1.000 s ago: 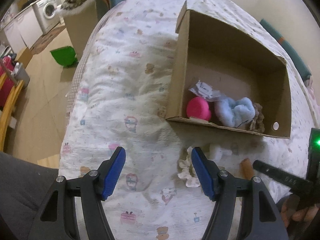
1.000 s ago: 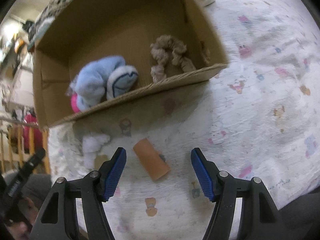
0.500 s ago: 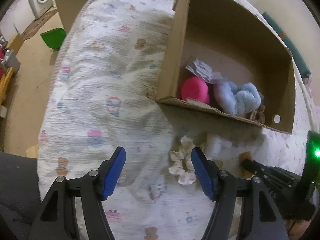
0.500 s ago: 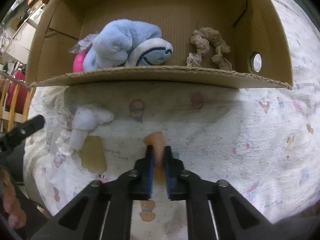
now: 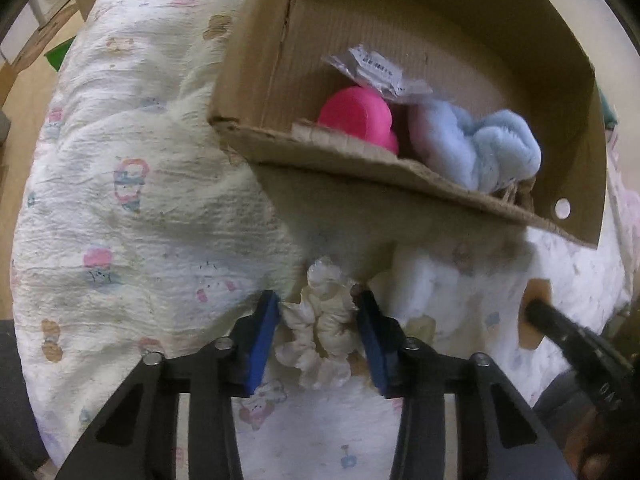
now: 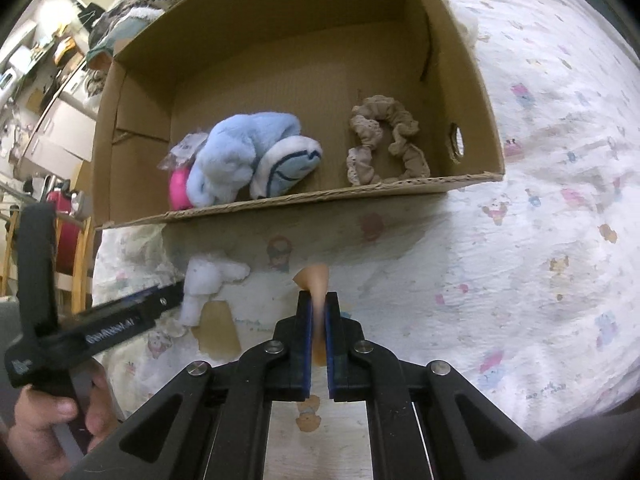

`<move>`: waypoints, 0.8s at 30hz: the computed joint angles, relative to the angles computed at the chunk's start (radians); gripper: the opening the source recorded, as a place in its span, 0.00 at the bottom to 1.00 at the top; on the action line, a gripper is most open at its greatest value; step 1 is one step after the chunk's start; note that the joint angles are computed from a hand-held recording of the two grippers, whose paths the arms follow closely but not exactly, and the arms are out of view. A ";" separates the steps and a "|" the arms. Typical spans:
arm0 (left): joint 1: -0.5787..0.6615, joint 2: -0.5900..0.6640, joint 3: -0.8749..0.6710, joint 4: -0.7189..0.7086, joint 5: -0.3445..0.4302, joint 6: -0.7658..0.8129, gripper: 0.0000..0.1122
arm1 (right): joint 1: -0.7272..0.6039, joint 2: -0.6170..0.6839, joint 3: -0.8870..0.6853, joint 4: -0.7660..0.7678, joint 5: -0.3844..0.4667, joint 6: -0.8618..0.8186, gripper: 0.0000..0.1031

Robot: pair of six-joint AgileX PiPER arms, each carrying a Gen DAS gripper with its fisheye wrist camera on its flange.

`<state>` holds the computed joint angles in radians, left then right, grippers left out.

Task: Organize soft objects
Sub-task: 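Grasp the cream scrunchie with the left tool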

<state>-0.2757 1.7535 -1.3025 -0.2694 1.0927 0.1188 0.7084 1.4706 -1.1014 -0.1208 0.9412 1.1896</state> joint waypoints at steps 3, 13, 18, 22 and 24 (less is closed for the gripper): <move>-0.011 -0.009 0.007 0.022 -0.012 0.007 0.16 | -0.014 -0.010 0.013 0.004 -0.015 -0.015 0.07; 0.079 -0.072 -0.006 0.100 -0.031 -0.076 0.12 | -0.021 -0.133 0.069 0.034 -0.039 -0.022 0.07; 0.117 -0.149 0.007 0.096 -0.016 -0.023 0.12 | 0.008 -0.163 0.062 0.004 -0.043 0.020 0.07; 0.118 -0.228 0.073 0.106 -0.039 0.012 0.12 | 0.031 -0.177 0.052 -0.020 -0.022 0.051 0.07; 0.110 -0.256 0.094 0.114 -0.047 0.004 0.12 | 0.047 -0.180 0.045 -0.035 -0.012 0.066 0.07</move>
<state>-0.1661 1.4978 -1.2082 -0.1555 1.0453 0.1226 0.7554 1.2910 -1.0564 -0.1558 0.9292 1.2561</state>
